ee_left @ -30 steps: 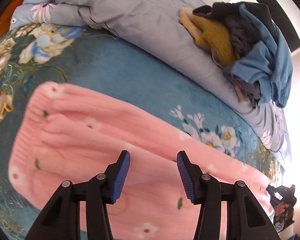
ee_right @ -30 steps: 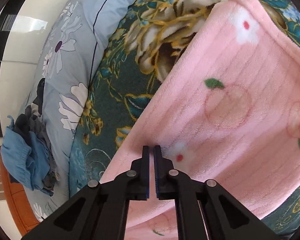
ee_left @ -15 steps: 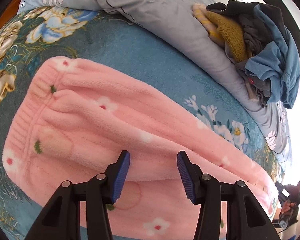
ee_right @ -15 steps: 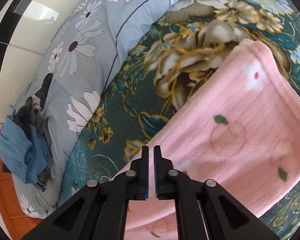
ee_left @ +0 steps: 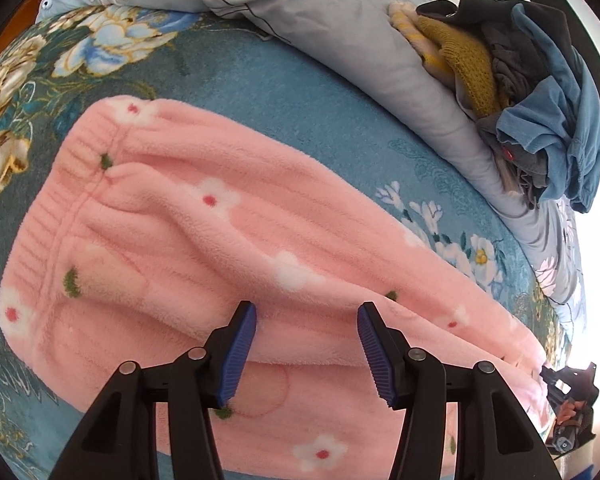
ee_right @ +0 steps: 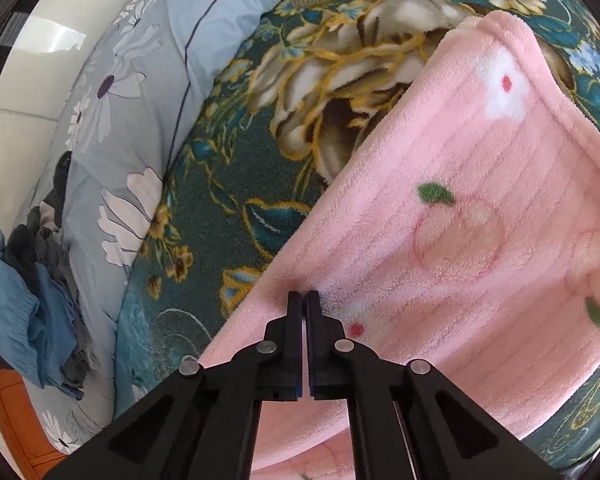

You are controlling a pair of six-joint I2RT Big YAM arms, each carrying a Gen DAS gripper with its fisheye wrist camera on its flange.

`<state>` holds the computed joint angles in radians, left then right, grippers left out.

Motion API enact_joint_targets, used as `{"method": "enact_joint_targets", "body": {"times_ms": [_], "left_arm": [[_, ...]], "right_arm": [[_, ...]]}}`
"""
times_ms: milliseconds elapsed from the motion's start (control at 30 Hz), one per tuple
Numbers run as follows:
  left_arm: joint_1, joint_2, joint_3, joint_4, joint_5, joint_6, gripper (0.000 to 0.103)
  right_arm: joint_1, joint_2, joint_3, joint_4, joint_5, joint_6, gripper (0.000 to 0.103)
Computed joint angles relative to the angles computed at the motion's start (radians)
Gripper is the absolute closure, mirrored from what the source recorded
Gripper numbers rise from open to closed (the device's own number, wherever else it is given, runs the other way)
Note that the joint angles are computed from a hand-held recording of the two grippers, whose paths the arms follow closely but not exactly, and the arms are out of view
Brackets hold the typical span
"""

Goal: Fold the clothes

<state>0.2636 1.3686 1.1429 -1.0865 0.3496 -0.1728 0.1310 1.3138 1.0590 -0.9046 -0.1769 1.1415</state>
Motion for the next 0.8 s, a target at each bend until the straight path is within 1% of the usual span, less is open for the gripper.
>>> {"method": "enact_joint_targets", "body": {"times_ms": [33,100,167,233,300,367,433,533,600,633,700,733,800], "left_arm": [[0.002,-0.004,-0.002,0.003,0.001,-0.002,0.046],[0.006,-0.014,-0.006,0.012,0.000,-0.004,0.046],[0.009,-0.019,-0.007,0.016,-0.004,-0.006,0.046],[0.010,-0.021,-0.008,0.017,-0.010,-0.016,0.046],[0.010,-0.020,-0.007,0.012,-0.012,-0.023,0.046],[0.005,-0.020,-0.005,0.009,-0.020,-0.025,0.046],[-0.004,-0.026,-0.001,0.009,-0.024,-0.026,0.046],[-0.026,-0.021,0.023,0.009,-0.028,-0.009,0.046],[-0.045,0.011,0.067,-0.013,-0.016,0.012,0.044],[-0.057,0.040,0.100,-0.041,-0.013,0.019,0.043],[-0.082,0.092,0.152,-0.076,-0.021,0.010,0.043],[-0.091,0.118,0.175,-0.091,-0.016,-0.006,0.043],[-0.098,0.176,0.214,-0.130,0.021,-0.084,0.043]], "right_arm": [[-0.007,-0.020,-0.009,0.027,-0.001,0.009,0.102],[-0.022,-0.037,-0.005,0.062,0.010,-0.001,0.102],[-0.029,-0.022,0.018,0.052,0.022,-0.011,0.103],[-0.038,-0.011,0.025,0.047,0.066,0.001,0.103],[-0.057,0.002,0.013,0.072,0.011,0.027,0.103],[-0.059,-0.002,0.017,0.072,0.004,0.002,0.103],[-0.051,-0.021,0.019,0.068,0.014,-0.048,0.103],[-0.050,-0.049,0.015,0.057,-0.007,-0.110,0.103],[-0.048,-0.065,0.013,0.048,-0.023,-0.146,0.103],[-0.042,-0.066,0.015,0.037,-0.035,-0.157,0.103],[-0.018,-0.060,0.020,0.023,-0.054,-0.171,0.103],[-0.003,-0.059,0.018,0.027,-0.059,-0.171,0.103],[0.029,-0.051,0.011,0.043,-0.067,-0.165,0.103]]}}
